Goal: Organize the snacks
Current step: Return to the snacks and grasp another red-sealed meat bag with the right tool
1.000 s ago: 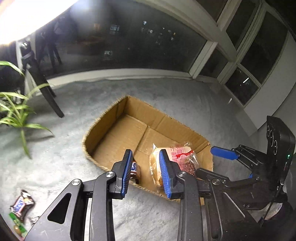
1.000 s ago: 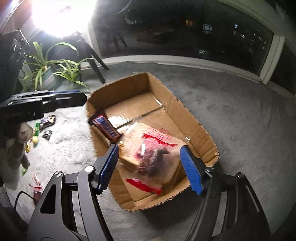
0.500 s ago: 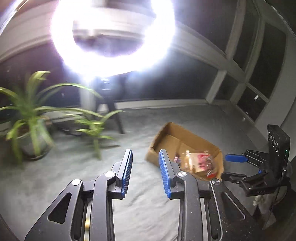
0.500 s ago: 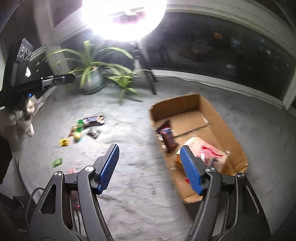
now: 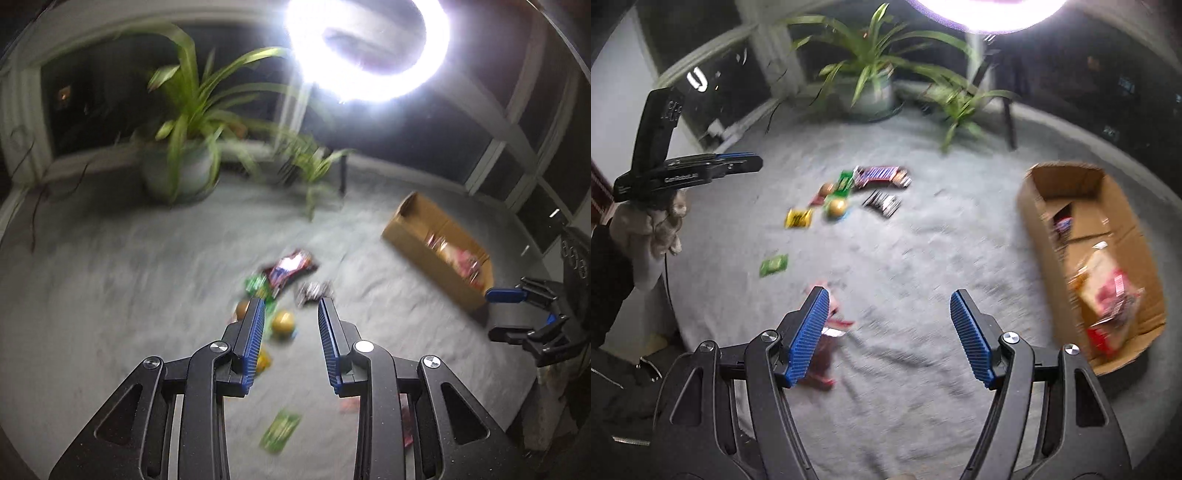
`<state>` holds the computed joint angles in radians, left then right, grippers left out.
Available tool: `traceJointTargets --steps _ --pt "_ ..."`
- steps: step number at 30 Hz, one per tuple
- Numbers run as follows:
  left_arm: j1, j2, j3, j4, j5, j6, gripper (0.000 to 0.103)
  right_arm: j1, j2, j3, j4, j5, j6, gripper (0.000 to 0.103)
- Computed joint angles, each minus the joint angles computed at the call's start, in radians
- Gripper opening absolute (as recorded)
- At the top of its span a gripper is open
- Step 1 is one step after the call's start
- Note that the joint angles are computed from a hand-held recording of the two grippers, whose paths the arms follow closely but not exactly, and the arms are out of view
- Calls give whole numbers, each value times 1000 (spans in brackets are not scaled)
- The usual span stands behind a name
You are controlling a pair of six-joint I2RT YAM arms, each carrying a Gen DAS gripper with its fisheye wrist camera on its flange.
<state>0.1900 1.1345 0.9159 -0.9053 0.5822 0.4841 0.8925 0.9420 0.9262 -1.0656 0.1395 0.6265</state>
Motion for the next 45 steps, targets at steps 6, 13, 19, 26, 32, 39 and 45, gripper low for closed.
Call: traceJointTargets --steps 6,13,19,26,32,39,45 --pt "90 8 -117 10 -36 118 29 116 94 -90 101 -58 102 71" --pt "82 22 -183 60 -100 204 29 154 206 -141 229 -147 141 71" --pt "2 41 -218 134 -182 232 29 176 304 -147 271 -171 150 71" --pt "-89 105 -237 240 -267 232 29 171 356 -145 284 -177 145 71" --pt "-106 191 -210 268 -262 231 38 155 383 -131 290 -181 132 71" --pt "-105 258 -200 282 -253 241 38 153 397 -120 283 -181 126 71" --pt "-115 238 -218 246 -241 276 38 149 398 -114 277 -182 124 71"
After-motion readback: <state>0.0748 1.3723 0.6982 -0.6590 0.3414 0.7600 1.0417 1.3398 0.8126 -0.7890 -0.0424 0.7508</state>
